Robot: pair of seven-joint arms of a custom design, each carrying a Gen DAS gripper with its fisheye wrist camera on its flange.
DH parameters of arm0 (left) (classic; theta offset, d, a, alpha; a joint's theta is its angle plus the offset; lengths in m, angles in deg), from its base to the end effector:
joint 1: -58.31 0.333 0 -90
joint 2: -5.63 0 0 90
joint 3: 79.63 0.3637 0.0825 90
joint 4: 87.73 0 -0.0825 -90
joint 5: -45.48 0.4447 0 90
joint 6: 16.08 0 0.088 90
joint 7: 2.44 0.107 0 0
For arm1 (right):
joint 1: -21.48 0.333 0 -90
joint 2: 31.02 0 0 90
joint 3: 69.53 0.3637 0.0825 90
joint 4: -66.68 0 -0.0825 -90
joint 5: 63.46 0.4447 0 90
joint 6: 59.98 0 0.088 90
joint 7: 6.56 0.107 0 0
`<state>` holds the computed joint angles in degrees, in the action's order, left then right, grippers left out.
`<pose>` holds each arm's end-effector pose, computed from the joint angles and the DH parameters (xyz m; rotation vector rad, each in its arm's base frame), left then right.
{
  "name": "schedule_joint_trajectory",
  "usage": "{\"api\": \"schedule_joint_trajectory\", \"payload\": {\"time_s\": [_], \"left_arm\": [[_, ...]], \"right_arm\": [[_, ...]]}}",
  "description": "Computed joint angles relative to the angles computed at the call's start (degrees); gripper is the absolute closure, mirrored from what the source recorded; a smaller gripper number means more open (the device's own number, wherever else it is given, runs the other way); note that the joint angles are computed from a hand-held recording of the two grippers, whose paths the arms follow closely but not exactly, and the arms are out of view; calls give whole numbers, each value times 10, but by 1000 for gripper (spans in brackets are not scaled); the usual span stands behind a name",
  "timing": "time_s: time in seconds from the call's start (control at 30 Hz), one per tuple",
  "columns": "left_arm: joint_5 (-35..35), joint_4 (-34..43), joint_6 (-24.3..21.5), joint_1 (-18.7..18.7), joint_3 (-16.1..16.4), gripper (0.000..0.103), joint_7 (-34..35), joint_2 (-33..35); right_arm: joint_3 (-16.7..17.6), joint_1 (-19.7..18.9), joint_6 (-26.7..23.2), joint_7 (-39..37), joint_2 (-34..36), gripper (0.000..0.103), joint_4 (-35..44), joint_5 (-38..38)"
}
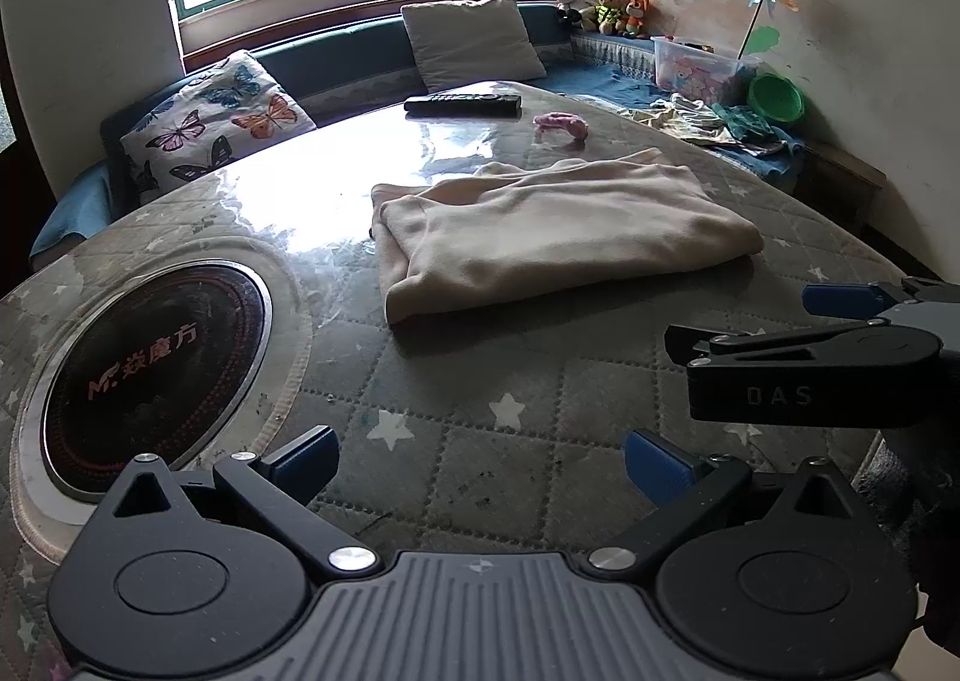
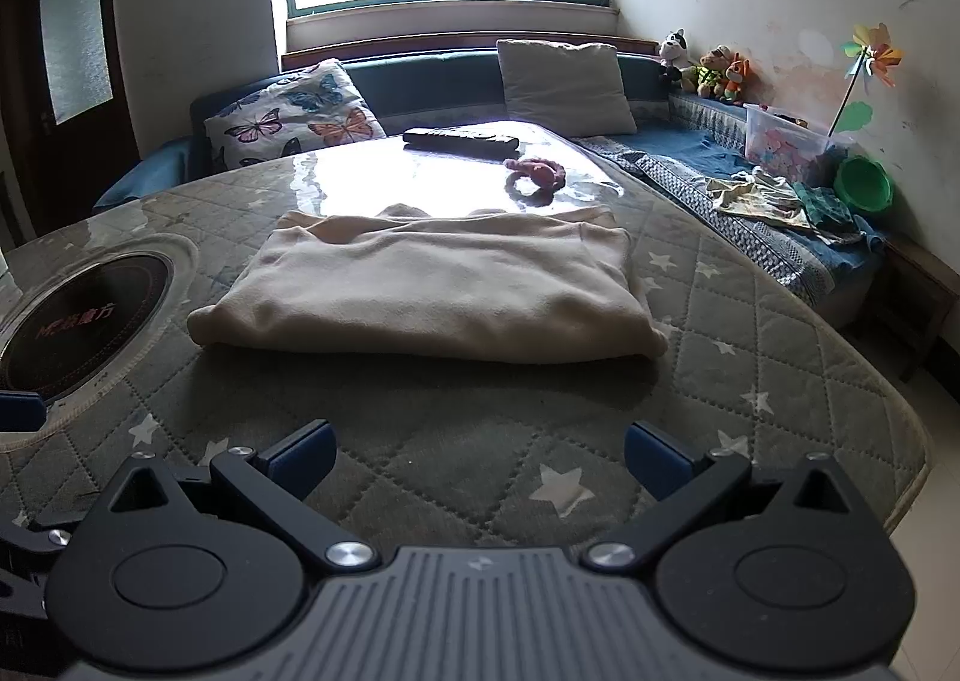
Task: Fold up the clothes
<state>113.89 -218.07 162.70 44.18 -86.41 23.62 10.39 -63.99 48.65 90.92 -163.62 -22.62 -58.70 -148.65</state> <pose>0.5173 -0.2822 0.3781 -1.3744 2.1432 -0.8261 0.5026 0.3513 0.3406 -1.5860 1.8210 -0.8224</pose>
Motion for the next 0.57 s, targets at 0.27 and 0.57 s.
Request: {"api": "schedule_joint_trajectory", "payload": {"time_s": [0.27,0.57], "left_arm": [[-1,-3,2,-1,-1,0,2,-1],[-14,-6,6,0,-2,0,14,-1]], "right_arm": [[0,0,0,0,0,0,-1,3],[0,1,0,1,0,0,-1,3]]}}
